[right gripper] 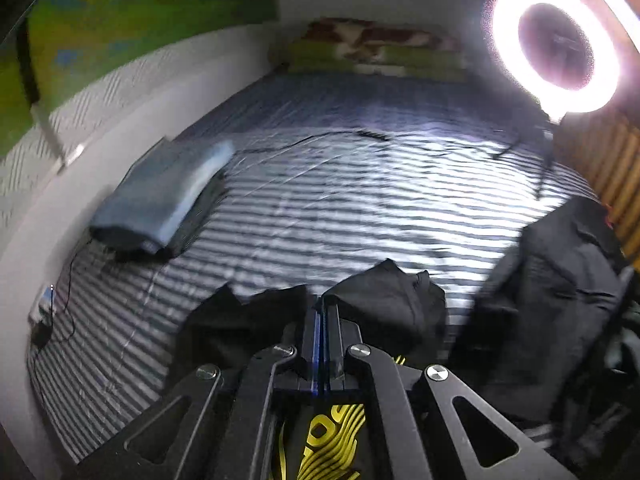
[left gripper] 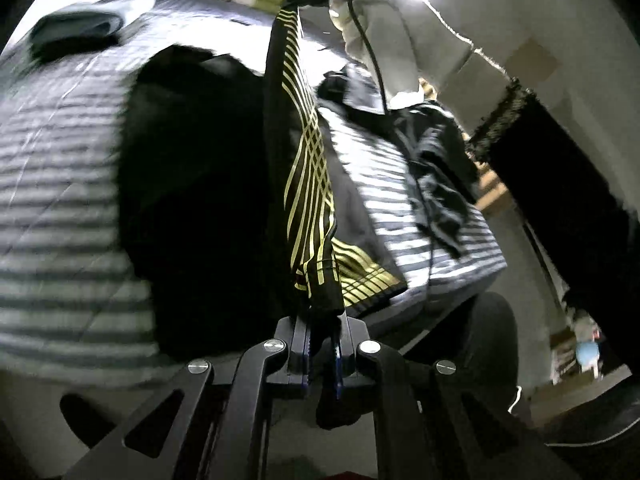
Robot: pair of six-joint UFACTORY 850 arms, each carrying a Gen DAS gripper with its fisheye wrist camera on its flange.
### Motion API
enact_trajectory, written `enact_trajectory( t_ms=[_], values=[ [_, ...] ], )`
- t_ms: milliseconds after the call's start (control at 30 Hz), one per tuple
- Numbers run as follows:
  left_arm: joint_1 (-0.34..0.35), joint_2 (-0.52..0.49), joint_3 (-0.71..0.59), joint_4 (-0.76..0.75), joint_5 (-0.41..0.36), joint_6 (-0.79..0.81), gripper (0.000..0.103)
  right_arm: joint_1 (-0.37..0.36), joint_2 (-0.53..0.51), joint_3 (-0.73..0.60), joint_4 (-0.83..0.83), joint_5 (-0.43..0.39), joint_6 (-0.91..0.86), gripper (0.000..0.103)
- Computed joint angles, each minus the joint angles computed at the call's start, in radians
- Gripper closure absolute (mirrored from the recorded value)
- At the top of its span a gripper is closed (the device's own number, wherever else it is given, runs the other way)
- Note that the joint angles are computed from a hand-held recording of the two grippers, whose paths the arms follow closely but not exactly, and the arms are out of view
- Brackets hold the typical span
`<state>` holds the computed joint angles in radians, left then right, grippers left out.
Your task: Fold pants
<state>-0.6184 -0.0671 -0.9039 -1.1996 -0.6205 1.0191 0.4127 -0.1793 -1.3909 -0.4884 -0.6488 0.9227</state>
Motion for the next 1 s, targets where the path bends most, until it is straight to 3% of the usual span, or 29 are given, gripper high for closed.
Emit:
enact_trajectory(
  t_ms=[333,633,700,767,833,900,1000],
  values=[
    [0.082,0.0,0.09,-0.14,-0.009,0.095,0.096,0.117,-0.23,-0.218,-0.045,-0.107,-0.039,0.102],
    [0.087,0.036,0.131,-0.149,0.022,0.099,0.095,0.128,-0.325,-0.31,-0.035,-0.154,-0.045,0.102],
    [0.088,0.035,0.131,-0.128,0.027,0.077,0.093,0.125,-0.343,-0.326,-0.017,-0.156,-0.058,0.102],
    [0.084,0.033,0.128,-0.08,0.037,0.028,0.077,0.112,-0.364,-0.348,0.074,-0.151,-0.136,0.101],
    [0.08,0.041,0.131,-0.047,0.048,0.004,0.068,0.105,-0.38,-0.369,0.131,-0.165,-0.187,0.088],
    [0.073,0.056,0.135,-0.012,0.062,-0.007,0.066,0.107,-0.361,-0.351,0.135,-0.138,-0.199,0.073],
    [0.079,0.076,0.134,0.042,0.066,-0.042,0.064,0.105,-0.299,-0.299,0.133,-0.084,-0.202,0.071]
  ],
)
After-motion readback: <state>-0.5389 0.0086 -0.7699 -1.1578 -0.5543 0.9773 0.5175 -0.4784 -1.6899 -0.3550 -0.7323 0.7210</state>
